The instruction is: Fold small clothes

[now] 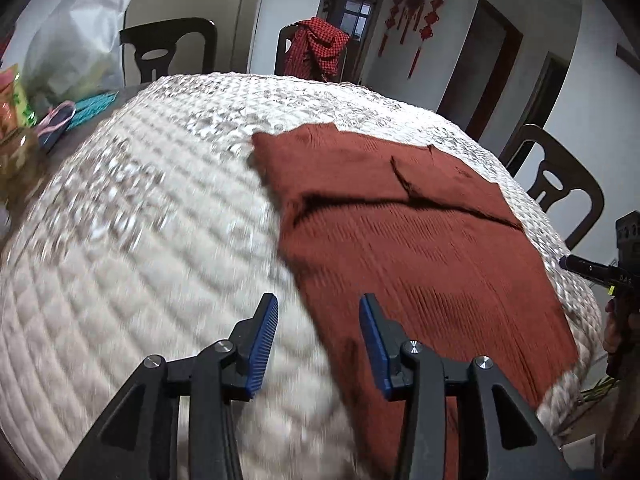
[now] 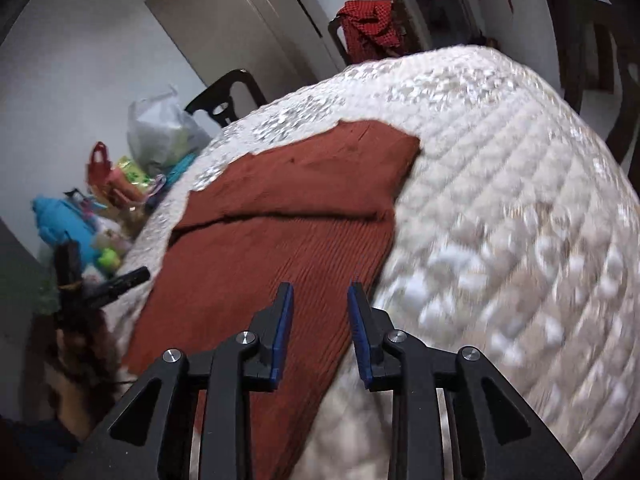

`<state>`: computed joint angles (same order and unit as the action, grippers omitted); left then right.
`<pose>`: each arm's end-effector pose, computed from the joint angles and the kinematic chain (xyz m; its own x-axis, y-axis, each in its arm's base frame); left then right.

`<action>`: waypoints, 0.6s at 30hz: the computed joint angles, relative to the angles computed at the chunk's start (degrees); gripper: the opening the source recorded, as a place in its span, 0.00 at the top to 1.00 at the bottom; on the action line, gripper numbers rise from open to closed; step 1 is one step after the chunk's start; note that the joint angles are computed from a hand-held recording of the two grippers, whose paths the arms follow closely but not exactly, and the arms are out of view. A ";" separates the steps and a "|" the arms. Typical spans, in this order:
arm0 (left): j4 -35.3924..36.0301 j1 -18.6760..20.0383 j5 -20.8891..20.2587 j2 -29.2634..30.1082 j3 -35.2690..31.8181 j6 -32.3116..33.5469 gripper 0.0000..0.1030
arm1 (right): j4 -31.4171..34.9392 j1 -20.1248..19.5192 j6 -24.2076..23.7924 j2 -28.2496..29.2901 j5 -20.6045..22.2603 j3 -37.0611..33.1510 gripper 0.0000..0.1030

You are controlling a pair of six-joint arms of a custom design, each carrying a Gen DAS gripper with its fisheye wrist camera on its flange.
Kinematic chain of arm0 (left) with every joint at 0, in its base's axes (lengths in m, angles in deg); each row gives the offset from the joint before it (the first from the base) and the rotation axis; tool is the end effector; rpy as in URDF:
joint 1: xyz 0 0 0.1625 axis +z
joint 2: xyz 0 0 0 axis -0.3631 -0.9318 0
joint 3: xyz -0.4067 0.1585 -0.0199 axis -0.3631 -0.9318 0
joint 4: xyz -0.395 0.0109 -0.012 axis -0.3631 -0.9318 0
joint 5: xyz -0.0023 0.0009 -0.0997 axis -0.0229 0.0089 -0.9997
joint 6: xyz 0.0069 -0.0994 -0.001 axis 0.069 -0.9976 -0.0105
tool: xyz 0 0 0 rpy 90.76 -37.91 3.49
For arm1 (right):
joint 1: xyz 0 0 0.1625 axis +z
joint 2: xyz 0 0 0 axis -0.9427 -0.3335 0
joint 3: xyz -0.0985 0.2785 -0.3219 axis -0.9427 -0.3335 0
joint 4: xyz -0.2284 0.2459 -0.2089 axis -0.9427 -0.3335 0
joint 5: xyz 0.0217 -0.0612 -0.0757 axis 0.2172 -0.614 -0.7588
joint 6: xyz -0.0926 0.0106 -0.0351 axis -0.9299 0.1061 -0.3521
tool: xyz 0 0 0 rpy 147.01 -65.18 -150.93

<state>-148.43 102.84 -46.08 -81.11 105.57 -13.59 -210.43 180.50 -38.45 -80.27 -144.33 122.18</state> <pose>0.0815 -0.5749 0.4065 -0.8180 0.3087 -0.4855 0.5247 0.7464 -0.4094 0.2933 -0.5238 0.0262 -0.9581 -0.0847 0.2737 -0.2434 0.7443 -0.6219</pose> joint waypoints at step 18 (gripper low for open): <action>1.55 0.73 -8.17 -7.06 9.61 -7.24 0.58 | -6.35 -0.30 5.66 3.25 8.97 6.48 0.60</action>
